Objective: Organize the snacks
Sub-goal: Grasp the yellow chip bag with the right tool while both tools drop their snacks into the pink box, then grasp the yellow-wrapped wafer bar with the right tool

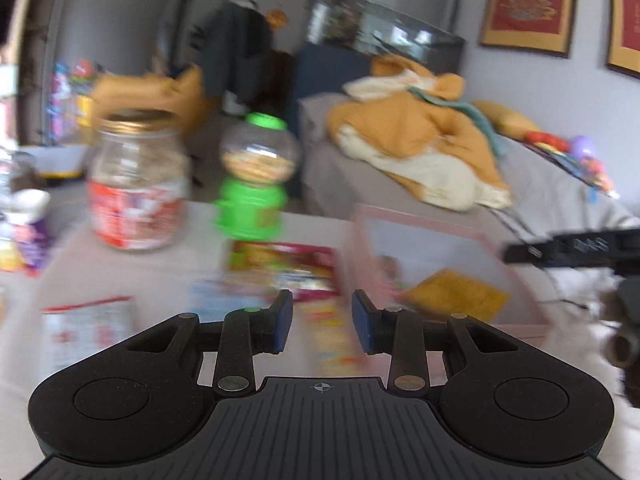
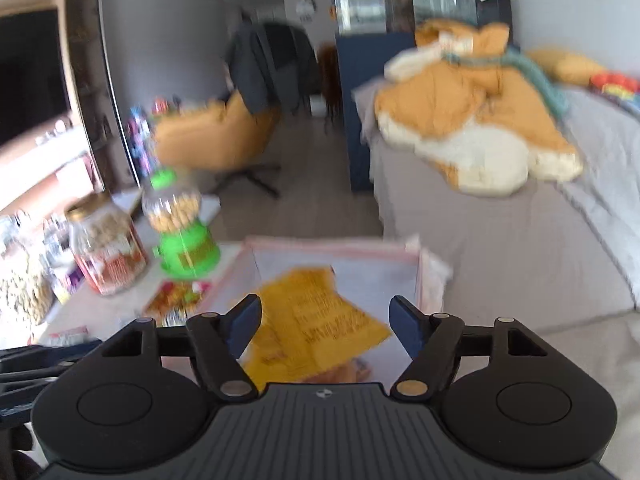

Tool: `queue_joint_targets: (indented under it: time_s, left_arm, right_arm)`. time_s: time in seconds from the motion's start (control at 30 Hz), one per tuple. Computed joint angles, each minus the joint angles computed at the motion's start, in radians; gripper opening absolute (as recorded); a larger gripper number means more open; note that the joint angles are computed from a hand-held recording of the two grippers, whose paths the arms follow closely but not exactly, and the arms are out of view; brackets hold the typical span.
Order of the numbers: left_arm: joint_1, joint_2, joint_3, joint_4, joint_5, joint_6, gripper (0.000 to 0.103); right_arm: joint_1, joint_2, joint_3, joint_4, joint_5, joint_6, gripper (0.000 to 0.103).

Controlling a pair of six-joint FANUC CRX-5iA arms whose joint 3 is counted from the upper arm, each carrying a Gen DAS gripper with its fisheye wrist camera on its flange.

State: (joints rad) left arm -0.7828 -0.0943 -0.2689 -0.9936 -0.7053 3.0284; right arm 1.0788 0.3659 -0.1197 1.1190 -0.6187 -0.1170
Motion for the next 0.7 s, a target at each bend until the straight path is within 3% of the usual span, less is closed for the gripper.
queue_joint_targets:
  time_s: [0.07,0.13,0.2,0.3,0.5,0.6,0.7]
  left_arm:
    - [0.011,-0.023,-0.022,0.002,-0.022,0.022,0.037]
    - [0.080,-0.045,-0.053,0.100,0.051,-0.041,0.037]
    - [0.154,-0.049,-0.084,0.238,0.157,-0.176,0.037]
    - [0.193,0.003,-0.080,0.355,0.245,-0.327,0.037]
    - [0.183,0.141,0.024,0.387,0.178,-0.380,0.038]
    - [0.220,0.136,-0.015,0.492,0.246,-0.503,0.039]
    - [0.201,0.063,-0.063,0.436,0.238,-0.456,0.039]
  right_arm:
    - [0.011,-0.006,-0.011,-0.015,0.006,0.022,0.071]
    - [0.042,-0.007,-0.016,-0.015,-0.038,0.053,0.071]
    - [0.071,-0.007,-0.020,-0.024,-0.064,0.088,0.071]
    - [0.105,-0.004,-0.017,-0.073,-0.073,0.136,0.071]
    - [0.144,0.015,0.009,-0.199,-0.051,0.243,0.071]
    - [0.158,0.023,0.008,-0.234,-0.047,0.286,0.071]
    - [0.169,0.032,0.010,-0.277,-0.038,0.324,0.071]
